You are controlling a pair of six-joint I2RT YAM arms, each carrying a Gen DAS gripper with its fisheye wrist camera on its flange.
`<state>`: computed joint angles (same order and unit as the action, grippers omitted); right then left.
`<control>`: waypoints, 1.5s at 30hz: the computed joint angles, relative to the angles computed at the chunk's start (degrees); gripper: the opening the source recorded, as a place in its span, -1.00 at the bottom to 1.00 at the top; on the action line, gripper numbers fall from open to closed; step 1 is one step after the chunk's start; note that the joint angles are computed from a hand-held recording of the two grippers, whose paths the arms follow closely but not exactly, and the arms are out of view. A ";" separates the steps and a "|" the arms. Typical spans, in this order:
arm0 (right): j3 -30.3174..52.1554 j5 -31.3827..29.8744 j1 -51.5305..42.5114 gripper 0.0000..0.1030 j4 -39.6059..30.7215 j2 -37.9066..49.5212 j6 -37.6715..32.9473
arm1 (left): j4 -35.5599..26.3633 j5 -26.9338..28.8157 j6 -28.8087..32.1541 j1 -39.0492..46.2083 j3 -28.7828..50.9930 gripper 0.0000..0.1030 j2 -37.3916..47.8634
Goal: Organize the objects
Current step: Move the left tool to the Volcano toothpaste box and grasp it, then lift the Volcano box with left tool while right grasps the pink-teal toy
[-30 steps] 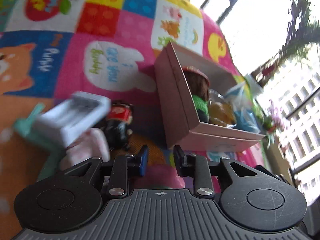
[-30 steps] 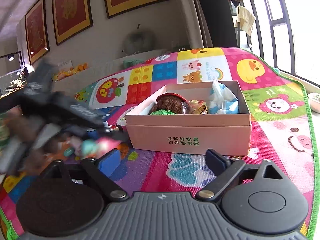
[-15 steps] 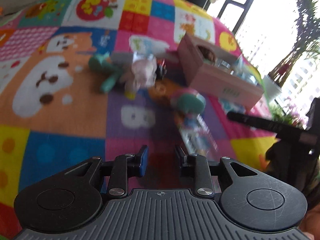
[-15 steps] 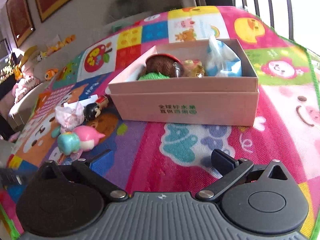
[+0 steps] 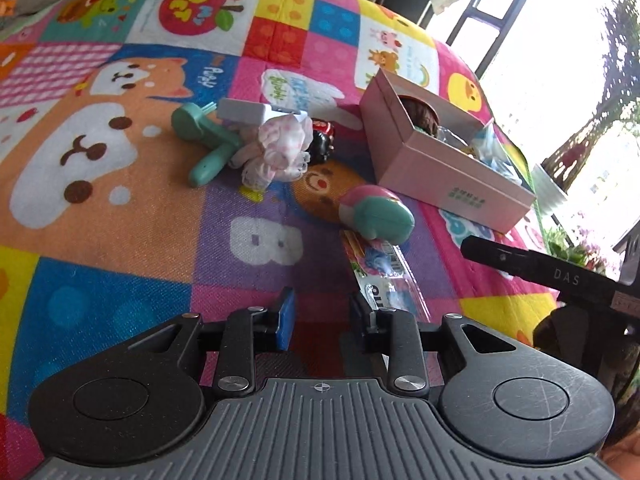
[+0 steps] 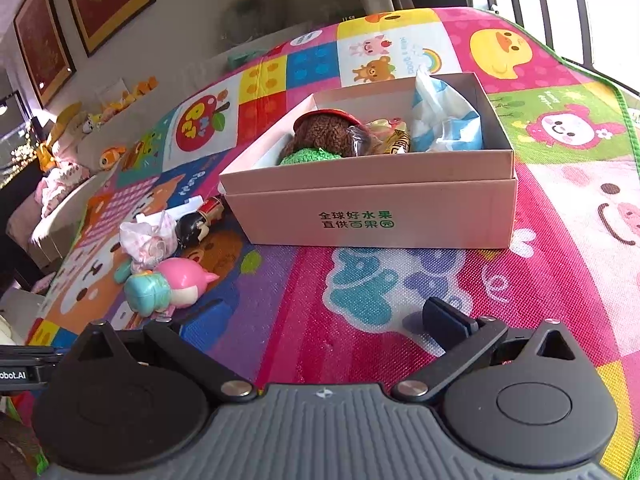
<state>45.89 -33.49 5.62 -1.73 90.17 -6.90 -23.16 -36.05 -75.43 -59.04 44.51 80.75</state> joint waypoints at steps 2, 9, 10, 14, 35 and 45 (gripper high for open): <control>0.11 -1.22 -0.62 1.00 0.13 0.28 0.55 | 2.05 0.46 -3.60 0.45 -2.26 -0.39 -3.11; 0.19 -3.23 -1.64 1.00 0.55 0.64 1.71 | -4.04 -3.81 1.30 -3.68 9.85 -0.37 4.08; 0.13 -3.31 -1.66 1.00 0.59 0.60 1.79 | -6.67 -3.28 3.32 -3.71 13.72 -0.37 7.99; -0.08 -4.34 -2.32 1.00 0.81 0.60 2.05 | -15.44 -7.38 5.45 -5.18 24.43 -0.30 19.24; -0.18 -4.08 -2.16 1.00 1.11 0.54 2.16 | -10.92 -6.85 4.02 -3.40 15.99 -0.05 15.19; -1.00 4.70 2.72 1.00 0.44 -1.39 -2.34 | 1.67 -9.28 8.68 3.34 5.03 -0.05 9.50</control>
<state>44.89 -28.79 8.34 -1.29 88.79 -9.23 -21.48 -45.33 -66.75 -55.70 49.54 90.25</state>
